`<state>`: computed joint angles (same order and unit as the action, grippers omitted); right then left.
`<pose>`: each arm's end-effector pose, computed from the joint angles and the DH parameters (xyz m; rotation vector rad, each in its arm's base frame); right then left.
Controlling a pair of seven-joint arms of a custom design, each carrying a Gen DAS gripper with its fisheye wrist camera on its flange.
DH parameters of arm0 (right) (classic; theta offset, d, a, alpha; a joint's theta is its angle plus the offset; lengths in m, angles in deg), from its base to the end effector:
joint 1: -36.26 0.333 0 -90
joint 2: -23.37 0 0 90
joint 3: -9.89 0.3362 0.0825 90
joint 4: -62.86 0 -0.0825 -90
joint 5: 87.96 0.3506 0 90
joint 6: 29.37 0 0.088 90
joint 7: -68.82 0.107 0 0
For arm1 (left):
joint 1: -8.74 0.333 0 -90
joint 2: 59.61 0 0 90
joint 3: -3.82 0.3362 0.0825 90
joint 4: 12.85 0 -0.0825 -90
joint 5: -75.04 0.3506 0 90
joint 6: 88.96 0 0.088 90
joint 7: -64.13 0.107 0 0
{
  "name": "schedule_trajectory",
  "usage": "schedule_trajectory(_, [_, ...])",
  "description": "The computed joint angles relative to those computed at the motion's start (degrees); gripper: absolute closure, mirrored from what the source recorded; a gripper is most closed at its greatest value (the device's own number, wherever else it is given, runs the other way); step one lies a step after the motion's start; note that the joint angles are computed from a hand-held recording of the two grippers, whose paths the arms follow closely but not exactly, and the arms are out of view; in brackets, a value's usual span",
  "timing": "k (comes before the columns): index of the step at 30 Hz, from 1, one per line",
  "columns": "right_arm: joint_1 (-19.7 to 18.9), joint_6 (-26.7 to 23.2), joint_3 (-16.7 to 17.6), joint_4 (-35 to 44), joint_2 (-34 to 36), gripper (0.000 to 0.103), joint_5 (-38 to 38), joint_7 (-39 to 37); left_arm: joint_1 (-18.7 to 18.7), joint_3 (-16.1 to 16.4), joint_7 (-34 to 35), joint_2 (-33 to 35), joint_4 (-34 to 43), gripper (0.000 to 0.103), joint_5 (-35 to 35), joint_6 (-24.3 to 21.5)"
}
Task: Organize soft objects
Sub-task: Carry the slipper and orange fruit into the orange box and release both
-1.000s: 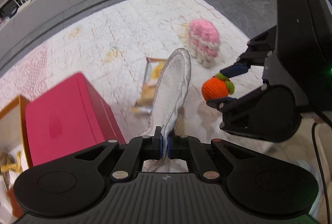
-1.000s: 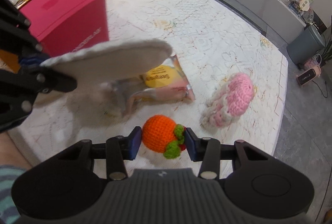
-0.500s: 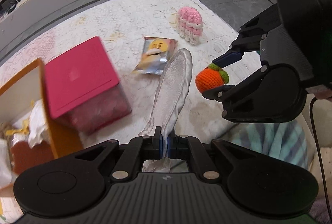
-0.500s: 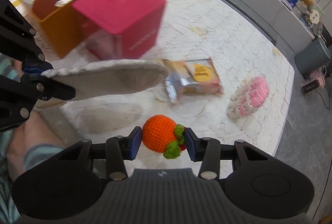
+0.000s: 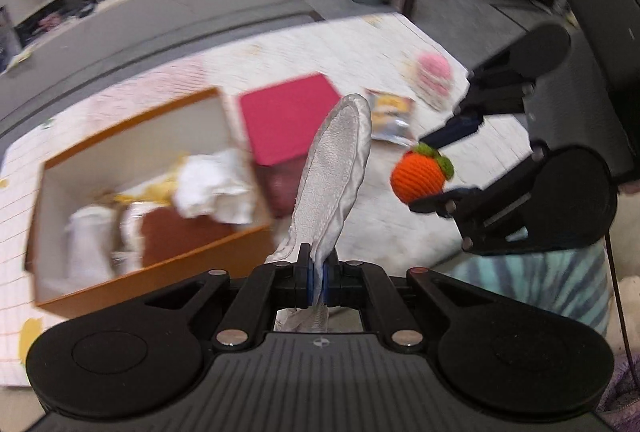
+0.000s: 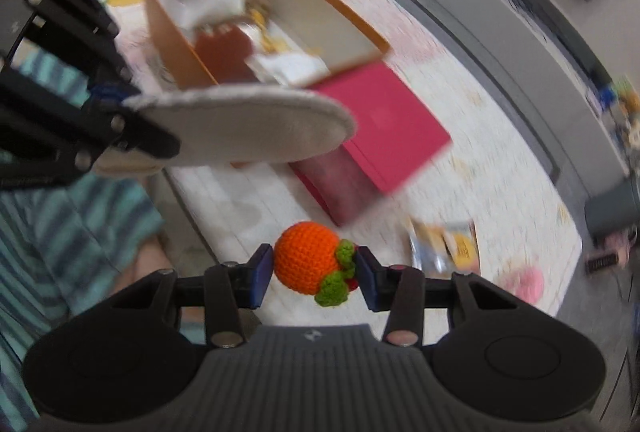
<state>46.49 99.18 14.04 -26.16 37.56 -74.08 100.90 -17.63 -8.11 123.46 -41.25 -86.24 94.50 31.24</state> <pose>0.6274 0.1620 0.5812 -2.6574 0.5719 -0.4316 0.5475 -0.3767 0.6510 -1.7196 2.1074 -0.6165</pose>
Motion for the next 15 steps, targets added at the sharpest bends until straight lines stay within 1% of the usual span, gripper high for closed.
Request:
schedule_trajectory(2, [0.7,-0.4,0.8,1.2,0.1,0.059,0.6,-0.5,0.9,0.7,-1.3,-2.9,-3.0,0.099,0.8,1.2])
schedule_trajectory(5, [1.9,-0.9,1.7,3.8,1.0,0.059,1.1,-0.7,2.4,1.3,-3.6,-6.3,-5.9,0.099,3.0,1.7])
schedule_trajectory(10, [4.0,-1.9,2.6,10.6,4.8,0.058,1.1,0.7,5.4,1.7,-4.9,-8.0,-6.5,0.099,5.4,0.4])
schedule_trajectory(13, [5.3,-3.9,2.9,16.5,8.7,0.058,0.6,3.2,7.1,1.9,-3.1,-8.0,-6.7,0.099,6.6,-0.4])
schedule_trajectory(15, [6.3,-5.4,3.0,20.7,11.5,0.058,-0.2,5.1,8.2,2.2,-2.2,-7.4,-6.0,0.099,6.5,-1.9])
